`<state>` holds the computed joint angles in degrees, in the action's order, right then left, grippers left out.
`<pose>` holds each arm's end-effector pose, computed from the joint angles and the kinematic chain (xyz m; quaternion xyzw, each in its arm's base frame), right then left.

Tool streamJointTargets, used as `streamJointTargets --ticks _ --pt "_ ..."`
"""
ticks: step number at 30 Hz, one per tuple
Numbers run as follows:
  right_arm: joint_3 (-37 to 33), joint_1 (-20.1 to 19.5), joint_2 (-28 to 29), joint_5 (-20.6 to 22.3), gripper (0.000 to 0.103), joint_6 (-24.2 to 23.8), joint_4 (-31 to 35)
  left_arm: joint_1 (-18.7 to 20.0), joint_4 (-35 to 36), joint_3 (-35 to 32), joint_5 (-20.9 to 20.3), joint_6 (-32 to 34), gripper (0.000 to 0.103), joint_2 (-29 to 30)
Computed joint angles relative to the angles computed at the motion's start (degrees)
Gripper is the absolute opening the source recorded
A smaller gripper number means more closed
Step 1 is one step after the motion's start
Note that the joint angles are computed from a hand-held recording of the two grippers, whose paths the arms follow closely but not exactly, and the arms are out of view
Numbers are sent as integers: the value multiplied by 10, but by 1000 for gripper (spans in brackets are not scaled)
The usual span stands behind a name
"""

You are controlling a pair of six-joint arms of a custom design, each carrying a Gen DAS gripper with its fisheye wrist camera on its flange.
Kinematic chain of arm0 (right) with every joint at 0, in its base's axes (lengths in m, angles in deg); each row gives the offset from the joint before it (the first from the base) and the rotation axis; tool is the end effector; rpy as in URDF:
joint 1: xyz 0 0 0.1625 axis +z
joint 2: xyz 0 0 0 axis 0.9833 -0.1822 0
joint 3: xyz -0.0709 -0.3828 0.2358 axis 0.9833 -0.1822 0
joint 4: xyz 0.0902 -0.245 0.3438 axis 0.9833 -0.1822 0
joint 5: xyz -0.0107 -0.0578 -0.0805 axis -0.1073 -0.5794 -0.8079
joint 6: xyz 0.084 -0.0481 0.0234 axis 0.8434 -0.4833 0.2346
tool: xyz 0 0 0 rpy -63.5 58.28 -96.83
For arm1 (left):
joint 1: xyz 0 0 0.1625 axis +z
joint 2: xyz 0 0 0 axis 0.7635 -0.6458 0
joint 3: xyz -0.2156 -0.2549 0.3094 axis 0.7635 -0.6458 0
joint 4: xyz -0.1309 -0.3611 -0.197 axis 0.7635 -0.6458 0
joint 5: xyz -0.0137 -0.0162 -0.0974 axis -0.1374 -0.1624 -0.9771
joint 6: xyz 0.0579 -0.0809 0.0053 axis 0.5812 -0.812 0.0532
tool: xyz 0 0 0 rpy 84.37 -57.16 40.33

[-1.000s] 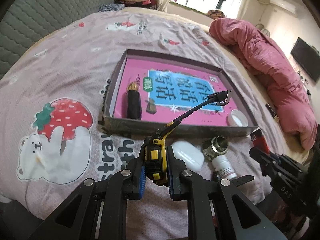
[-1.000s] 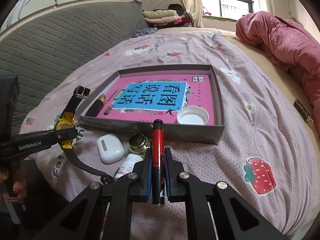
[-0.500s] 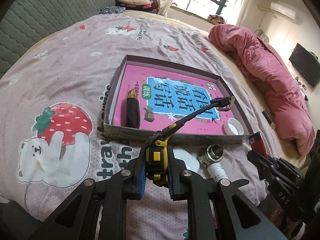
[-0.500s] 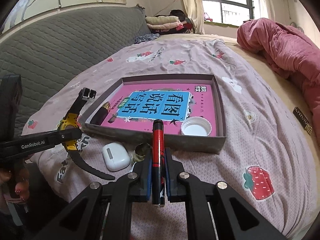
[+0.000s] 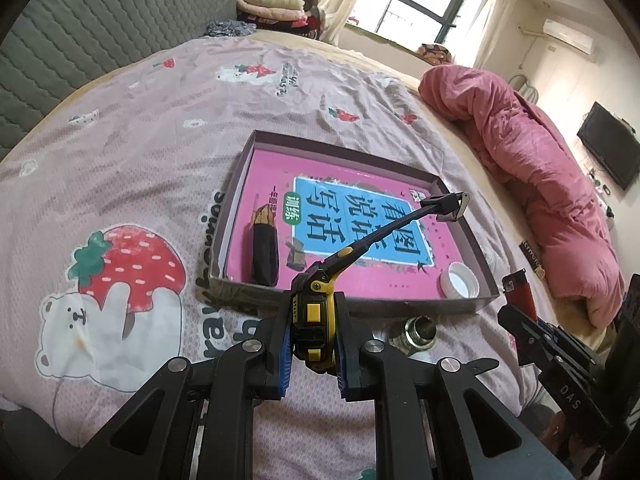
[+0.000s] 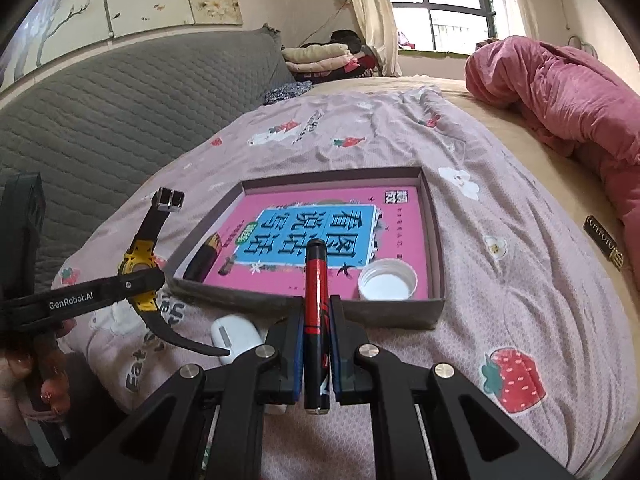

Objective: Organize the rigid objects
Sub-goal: 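Carry the red lighter with the right tool while the left carries the tape measure over the tray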

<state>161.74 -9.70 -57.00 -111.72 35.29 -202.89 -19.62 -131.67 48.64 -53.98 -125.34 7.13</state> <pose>-0.0206 -0.4511 0.3111 0.2427 -0.8939 0.3164 0.2047 -0.3329 -0.4364 -0.0470 0.0359 0.9036 -0.3542 0.2382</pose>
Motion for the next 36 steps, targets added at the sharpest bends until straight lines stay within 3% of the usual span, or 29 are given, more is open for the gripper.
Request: streamJointTargets --ticks 27,36 --pt "-28 43 20 -8 11 -2 -29 13 -19 -37 32 28 17 -1" --pt "-37 51 33 -11 11 -2 -38 29 -24 -52 23 32 17 7"
